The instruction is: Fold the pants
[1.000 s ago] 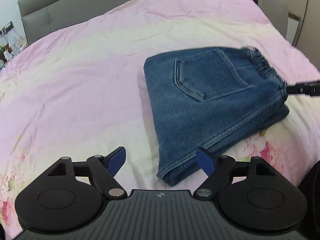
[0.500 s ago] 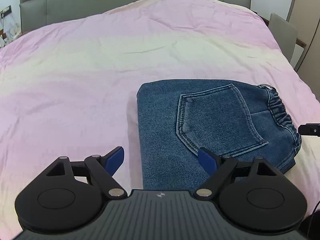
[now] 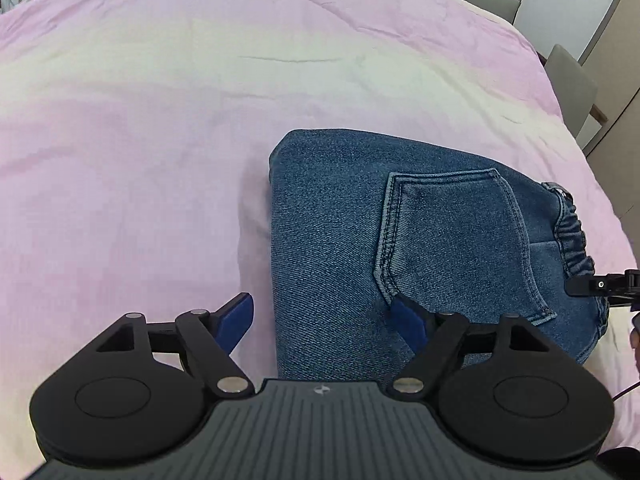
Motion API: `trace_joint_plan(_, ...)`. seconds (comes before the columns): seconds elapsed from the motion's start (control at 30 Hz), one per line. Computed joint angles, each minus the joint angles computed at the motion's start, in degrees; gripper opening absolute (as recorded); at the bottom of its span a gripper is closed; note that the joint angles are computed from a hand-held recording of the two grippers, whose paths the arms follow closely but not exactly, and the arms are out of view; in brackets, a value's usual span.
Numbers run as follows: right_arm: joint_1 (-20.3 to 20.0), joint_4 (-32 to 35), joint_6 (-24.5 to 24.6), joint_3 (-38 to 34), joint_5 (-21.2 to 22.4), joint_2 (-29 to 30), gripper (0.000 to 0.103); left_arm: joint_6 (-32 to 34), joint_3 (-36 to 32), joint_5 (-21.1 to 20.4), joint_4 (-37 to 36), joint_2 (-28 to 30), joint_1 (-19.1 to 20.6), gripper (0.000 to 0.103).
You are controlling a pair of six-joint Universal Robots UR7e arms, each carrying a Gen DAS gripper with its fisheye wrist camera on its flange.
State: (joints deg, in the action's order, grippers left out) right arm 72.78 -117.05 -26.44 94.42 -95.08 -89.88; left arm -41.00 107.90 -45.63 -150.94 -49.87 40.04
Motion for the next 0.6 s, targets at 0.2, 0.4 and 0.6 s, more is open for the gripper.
trace_joint_plan(0.2, -3.0, 3.3, 1.6, -2.1, 4.9, 1.9, 0.084, 3.5, 0.8, -4.9, -6.6, 0.1, 2.6, 0.095)
trace_joint_plan(0.4, -4.6, 7.1, 1.2, -4.6, 8.2, 3.4, 0.080, 2.8, 2.3, -13.0, -14.3, -0.2, 6.4, 0.103)
trace_joint_plan(0.6, -5.0, 11.5, 0.4, -8.0, 9.3, 5.2, 0.074, 2.8, 2.6, -18.2, -16.2, -1.2, 8.7, 0.103)
